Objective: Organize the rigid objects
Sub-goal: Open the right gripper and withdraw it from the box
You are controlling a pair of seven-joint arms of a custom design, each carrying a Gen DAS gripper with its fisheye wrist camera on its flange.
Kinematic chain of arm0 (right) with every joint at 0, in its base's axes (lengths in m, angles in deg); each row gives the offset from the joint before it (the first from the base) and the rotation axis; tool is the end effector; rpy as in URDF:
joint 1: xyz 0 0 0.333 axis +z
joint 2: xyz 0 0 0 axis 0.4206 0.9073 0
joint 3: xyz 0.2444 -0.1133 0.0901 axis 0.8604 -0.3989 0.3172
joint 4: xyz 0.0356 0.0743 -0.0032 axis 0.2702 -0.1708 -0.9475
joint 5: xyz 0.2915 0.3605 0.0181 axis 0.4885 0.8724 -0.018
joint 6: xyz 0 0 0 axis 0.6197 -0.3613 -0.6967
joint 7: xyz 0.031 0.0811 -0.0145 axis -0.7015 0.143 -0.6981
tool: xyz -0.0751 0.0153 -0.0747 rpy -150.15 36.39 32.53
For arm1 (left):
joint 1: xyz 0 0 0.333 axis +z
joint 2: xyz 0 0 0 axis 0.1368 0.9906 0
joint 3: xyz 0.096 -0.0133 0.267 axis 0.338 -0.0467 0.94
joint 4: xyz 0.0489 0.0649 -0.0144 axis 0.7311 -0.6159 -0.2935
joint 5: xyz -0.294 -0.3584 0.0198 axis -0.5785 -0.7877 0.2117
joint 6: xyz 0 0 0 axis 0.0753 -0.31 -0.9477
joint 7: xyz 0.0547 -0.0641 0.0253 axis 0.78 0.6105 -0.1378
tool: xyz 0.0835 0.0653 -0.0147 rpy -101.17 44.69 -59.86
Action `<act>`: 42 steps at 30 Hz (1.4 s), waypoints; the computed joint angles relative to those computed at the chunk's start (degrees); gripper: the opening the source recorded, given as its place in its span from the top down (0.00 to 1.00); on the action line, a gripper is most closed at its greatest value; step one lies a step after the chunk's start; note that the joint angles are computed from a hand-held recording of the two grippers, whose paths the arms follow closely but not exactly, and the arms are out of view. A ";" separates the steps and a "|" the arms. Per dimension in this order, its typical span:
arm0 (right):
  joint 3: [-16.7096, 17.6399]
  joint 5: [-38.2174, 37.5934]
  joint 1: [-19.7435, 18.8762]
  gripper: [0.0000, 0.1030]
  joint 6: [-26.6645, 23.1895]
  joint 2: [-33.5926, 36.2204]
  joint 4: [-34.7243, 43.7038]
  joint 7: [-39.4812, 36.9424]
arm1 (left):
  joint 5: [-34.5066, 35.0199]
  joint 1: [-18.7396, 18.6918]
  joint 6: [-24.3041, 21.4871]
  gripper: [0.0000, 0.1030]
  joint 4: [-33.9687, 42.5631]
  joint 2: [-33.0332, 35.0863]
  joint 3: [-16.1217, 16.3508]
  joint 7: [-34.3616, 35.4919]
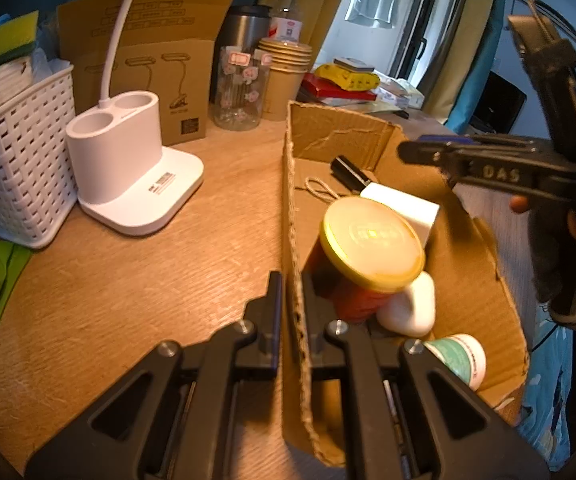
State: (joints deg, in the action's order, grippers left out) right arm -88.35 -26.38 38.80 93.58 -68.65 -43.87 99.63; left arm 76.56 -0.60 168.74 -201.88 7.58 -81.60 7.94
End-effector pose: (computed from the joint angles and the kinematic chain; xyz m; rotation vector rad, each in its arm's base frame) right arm 0.5738 0.1940 0.3126 -1.9720 1.6059 -0.7310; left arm 0.5840 -0.3684 0.2463 -1.4949 2.2614 -1.1018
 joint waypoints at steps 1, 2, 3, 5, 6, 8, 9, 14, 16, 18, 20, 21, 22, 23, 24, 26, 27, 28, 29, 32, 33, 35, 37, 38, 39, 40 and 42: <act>-0.21 -0.86 -0.04 0.64 -0.04 -0.51 -0.34 1.03 | 0.02 -0.08 0.03 0.92 -0.02 -0.03 0.08 -0.04; -0.37 -1.82 -0.31 0.63 0.14 -1.18 -0.83 2.39 | 0.05 -0.12 0.05 0.92 0.01 -0.01 0.14 -0.04; -0.28 -2.38 -0.68 0.62 0.25 -1.67 -1.20 3.17 | 0.08 -0.12 0.05 0.92 0.02 0.00 0.14 -0.04; 0.04 -4.39 -1.61 0.62 0.24 -2.80 -2.01 5.47 | 0.14 -0.32 0.10 0.92 -0.04 -0.13 0.39 -0.11; 0.35 -5.38 -2.14 0.62 0.10 -3.23 -2.28 6.55 | 0.15 -0.40 0.07 0.92 -0.01 -0.14 0.48 -0.16; 0.96 -6.46 -3.23 0.61 0.19 -4.23 -3.09 7.90 | 0.17 -0.34 0.06 0.92 -0.02 -0.13 0.41 -0.17; 1.35 -7.02 -3.76 0.61 0.18 -4.70 -3.49 8.57 | 0.19 -0.36 0.09 0.92 -0.05 -0.16 0.43 -0.19; 3.13 -9.38 -6.27 0.50 -0.03 -6.86 -5.31 11.38 | 0.23 -0.38 0.07 0.92 -0.02 -0.14 0.46 -0.23; 3.75 -10.17 -7.14 0.49 -0.20 -7.38 -5.73 12.33 | 0.25 -0.55 0.11 0.92 -0.01 -0.16 0.64 -0.28; 4.20 -11.00 -7.97 0.48 -0.55 -7.94 -6.21 13.50 | 0.28 -0.50 0.10 0.92 -0.04 -0.19 0.61 -0.29; 4.51 -11.42 -8.63 0.47 -0.71 -8.40 -6.63 14.35 | 0.28 -0.39 0.09 0.92 -0.06 -0.19 0.50 -0.28; 4.63 -11.80 -9.02 0.47 -0.81 -8.74 -6.94 14.99 | 0.29 -0.39 0.09 0.92 -0.06 -0.19 0.50 -0.28; 4.75 -12.05 -9.36 0.47 -0.79 -8.94 -7.15 15.38 | 0.29 -0.31 0.07 0.92 -0.07 -0.18 0.43 -0.26; 4.85 -12.31 -9.70 0.47 -0.83 -9.24 -7.45 15.81 | 0.29 -0.39 0.08 0.92 -0.06 -0.19 0.50 -0.29; 4.99 -12.58 -10.02 0.47 -0.90 -9.41 -7.62 16.16 | 0.30 -0.35 0.10 0.92 -0.09 -0.20 0.46 -0.27; 5.20 -12.86 -10.54 0.46 -1.10 -9.84 -8.05 16.70 | 0.31 -0.38 0.10 0.92 -0.06 -0.18 0.49 -0.27; 5.27 -13.05 -10.82 0.46 -1.15 -10.11 -8.34 17.00 | 0.28 -0.33 0.07 0.92 -0.06 -0.18 0.44 -0.29; 5.37 -13.24 -11.11 0.46 -1.26 -10.40 -8.63 17.33 | 0.30 -0.42 0.09 0.92 -0.07 -0.20 0.52 -0.30; 5.46 -13.28 -11.36 0.46 -1.28 -10.59 -8.82 17.51 | 0.31 -0.45 0.10 0.92 -0.05 -0.19 0.56 -0.30; 5.74 -13.44 -12.10 0.46 -1.41 -11.30 -9.64 17.98 | 0.32 -0.48 0.11 0.92 -0.05 -0.19 0.59 -0.31; 5.82 -13.39 -12.32 0.46 -1.34 -11.46 -9.85 18.02 | 0.33 -0.49 0.11 0.92 -0.03 -0.18 0.59 -0.31; 6.01 -13.27 -12.75 0.45 -1.44 -11.64 -10.19 18.07 | 0.33 -0.48 0.11 0.92 -0.03 -0.18 0.59 -0.31; 6.16 -13.10 -13.06 0.43 -1.44 -11.70 -10.50 18.11 | 0.34 -0.48 0.11 0.92 -0.03 -0.18 0.59 -0.31; 6.19 -12.99 -13.20 0.40 -1.38 -11.68 -10.72 18.15 | 0.34 -0.48 0.11 0.92 -0.03 -0.18 0.59 -0.32; 6.21 -12.87 -13.32 0.39 -1.32 -11.64 -10.84 18.09 | 0.34 -0.48 0.11 0.92 -0.03 -0.18 0.59 -0.32; 6.23 -12.66 -13.38 0.38 -1.27 -11.52 -10.96 17.99 | 0.34 -0.48 0.11 0.92 -0.03 -0.18 0.59 -0.32; 6.21 -11.70 -13.31 0.38 -1.36 -11.03 -11.04 17.32 | 0.33 -0.46 0.09 0.92 -0.05 -0.19 0.57 -0.33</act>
